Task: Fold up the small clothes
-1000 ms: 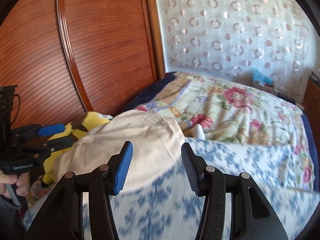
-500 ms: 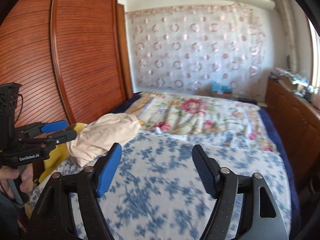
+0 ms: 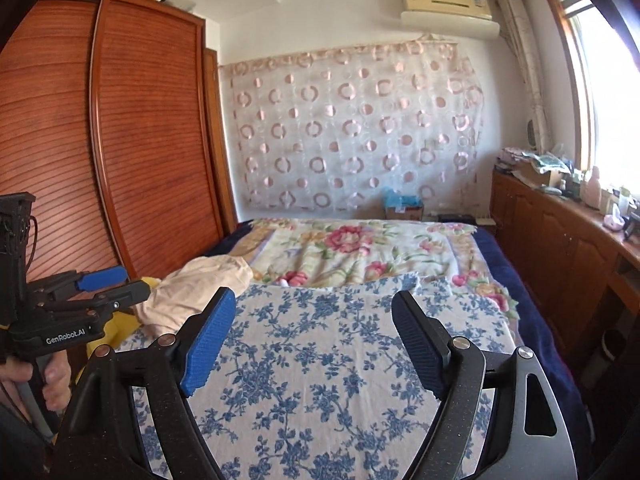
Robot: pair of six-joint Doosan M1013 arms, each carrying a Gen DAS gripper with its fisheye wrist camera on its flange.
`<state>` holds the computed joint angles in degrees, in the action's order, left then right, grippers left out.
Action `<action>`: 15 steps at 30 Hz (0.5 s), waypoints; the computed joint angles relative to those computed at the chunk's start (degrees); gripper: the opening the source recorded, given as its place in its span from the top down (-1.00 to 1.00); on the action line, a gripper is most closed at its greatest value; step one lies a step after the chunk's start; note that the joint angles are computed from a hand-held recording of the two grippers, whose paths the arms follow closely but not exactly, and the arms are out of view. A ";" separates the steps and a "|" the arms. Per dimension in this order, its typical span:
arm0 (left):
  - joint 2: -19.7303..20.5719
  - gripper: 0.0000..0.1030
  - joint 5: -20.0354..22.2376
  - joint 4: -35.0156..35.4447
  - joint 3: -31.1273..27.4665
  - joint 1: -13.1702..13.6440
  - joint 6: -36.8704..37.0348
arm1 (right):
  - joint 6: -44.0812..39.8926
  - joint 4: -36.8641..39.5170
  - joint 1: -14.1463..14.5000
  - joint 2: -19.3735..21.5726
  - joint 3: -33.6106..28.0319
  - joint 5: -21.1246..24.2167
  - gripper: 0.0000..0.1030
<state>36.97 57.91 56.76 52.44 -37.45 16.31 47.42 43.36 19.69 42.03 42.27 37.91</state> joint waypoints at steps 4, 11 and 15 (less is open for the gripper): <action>-0.26 -0.12 1.22 1.88 0.19 -0.84 -1.17 | -2.56 2.84 -0.65 -2.29 4.03 -3.05 -0.60; -0.30 -0.12 2.21 3.54 0.18 -1.50 -1.92 | -4.09 4.89 -1.09 -3.79 6.52 -5.10 -0.60; -0.44 -0.12 2.11 4.12 0.41 -1.69 -2.24 | -5.58 6.35 -1.10 -4.61 8.17 -6.14 -0.60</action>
